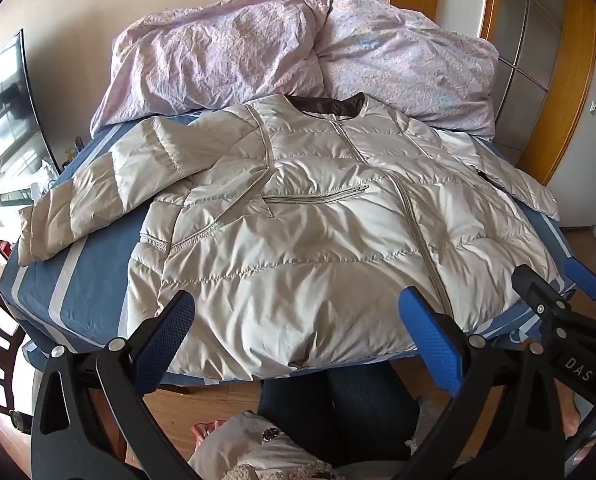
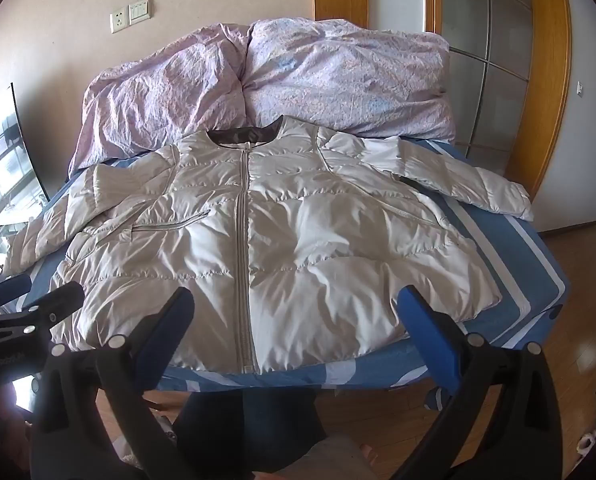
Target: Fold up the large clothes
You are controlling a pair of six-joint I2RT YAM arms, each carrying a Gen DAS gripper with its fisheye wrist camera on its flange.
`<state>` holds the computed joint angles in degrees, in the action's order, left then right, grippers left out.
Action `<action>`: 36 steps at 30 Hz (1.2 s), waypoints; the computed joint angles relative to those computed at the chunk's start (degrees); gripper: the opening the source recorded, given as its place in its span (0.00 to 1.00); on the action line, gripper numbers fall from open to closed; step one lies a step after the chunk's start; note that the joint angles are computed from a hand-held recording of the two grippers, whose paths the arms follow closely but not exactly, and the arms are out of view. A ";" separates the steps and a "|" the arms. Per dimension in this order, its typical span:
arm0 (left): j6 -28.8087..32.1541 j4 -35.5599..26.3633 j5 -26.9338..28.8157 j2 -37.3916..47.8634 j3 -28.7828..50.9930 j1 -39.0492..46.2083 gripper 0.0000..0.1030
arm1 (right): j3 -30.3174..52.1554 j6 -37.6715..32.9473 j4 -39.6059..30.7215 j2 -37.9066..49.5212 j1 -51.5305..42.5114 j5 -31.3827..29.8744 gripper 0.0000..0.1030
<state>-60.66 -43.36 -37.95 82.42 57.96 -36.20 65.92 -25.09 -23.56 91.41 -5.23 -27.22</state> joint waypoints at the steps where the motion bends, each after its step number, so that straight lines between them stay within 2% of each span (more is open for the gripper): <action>1: 0.04 0.14 -0.15 -0.04 -0.07 -0.05 0.99 | -0.04 0.03 0.07 -0.01 -0.02 -0.08 0.98; 36: 0.10 0.22 -0.68 -0.01 -0.13 -0.19 0.99 | -0.23 -0.01 -0.04 -0.08 -0.08 0.05 0.98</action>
